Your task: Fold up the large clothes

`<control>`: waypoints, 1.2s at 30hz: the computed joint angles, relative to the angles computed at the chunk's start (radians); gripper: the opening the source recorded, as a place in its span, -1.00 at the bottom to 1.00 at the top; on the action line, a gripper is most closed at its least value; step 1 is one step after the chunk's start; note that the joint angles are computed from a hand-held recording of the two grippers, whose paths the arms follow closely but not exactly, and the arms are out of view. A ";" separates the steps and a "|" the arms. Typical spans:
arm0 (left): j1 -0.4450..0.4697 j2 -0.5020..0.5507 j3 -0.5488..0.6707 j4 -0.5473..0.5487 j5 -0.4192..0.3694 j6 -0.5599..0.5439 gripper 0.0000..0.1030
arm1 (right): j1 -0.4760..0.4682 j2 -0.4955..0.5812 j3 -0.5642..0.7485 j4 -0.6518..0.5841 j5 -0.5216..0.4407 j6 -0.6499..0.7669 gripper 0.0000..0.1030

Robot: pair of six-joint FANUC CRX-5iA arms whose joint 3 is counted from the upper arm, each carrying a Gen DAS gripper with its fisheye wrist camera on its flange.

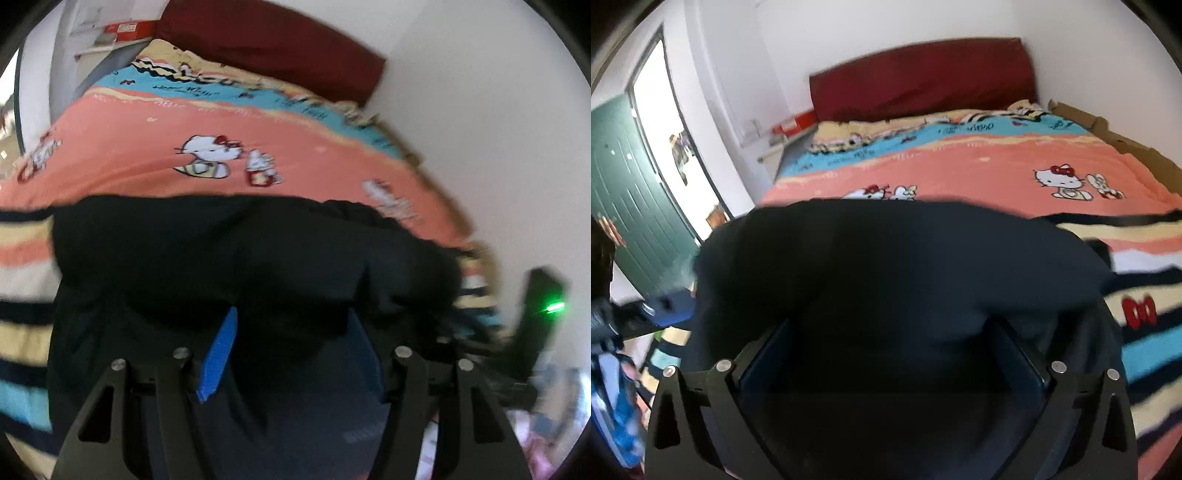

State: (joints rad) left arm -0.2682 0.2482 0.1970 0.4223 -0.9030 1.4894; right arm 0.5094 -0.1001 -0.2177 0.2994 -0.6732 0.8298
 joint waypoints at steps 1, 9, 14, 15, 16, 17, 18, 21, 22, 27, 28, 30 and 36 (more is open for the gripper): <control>-0.009 0.047 0.069 -0.060 -0.031 0.023 0.20 | -0.018 0.040 0.054 -0.035 -0.035 0.051 0.99; -0.047 0.207 0.197 -0.216 -0.028 0.083 0.34 | -0.147 0.232 0.220 -0.255 -0.106 0.285 0.99; -0.054 0.238 0.229 -0.252 -0.019 0.117 0.34 | -0.150 0.240 0.180 -0.245 -0.036 0.270 0.99; -0.054 0.246 0.248 -0.255 -0.040 0.124 0.34 | -0.147 0.247 0.192 -0.249 -0.047 0.271 0.99; -0.048 0.243 0.260 -0.241 -0.068 0.128 0.34 | -0.153 0.250 0.212 -0.272 -0.072 0.289 0.99; -0.041 0.240 0.265 -0.223 -0.082 0.133 0.33 | -0.160 0.252 0.236 -0.295 -0.102 0.310 0.99; -0.028 0.231 0.257 -0.183 -0.089 0.134 0.33 | -0.165 0.251 0.253 -0.305 -0.120 0.323 0.99; -0.003 0.203 0.240 -0.128 -0.069 0.129 0.34 | -0.167 0.221 0.242 -0.252 -0.089 0.320 0.99; 0.004 0.218 0.277 -0.149 -0.084 0.157 0.34 | -0.172 0.225 0.251 -0.253 -0.092 0.333 0.99; 0.024 0.310 0.404 -0.193 -0.171 0.220 0.34 | -0.241 0.277 0.335 -0.365 -0.113 0.414 0.99; 0.021 0.315 0.405 -0.198 -0.168 0.216 0.34 | -0.257 0.286 0.348 -0.402 -0.117 0.424 0.99; 0.019 0.324 0.408 -0.198 -0.161 0.219 0.35 | -0.290 0.313 0.370 -0.481 -0.127 0.443 0.99; 0.038 0.293 0.404 -0.187 -0.174 0.253 0.34 | -0.267 0.283 0.336 -0.345 -0.108 0.342 0.98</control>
State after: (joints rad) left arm -0.2306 0.5408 0.6007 0.2354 -1.0771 1.7422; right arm 0.2420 0.1829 0.1184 -0.0459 -0.7813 1.1714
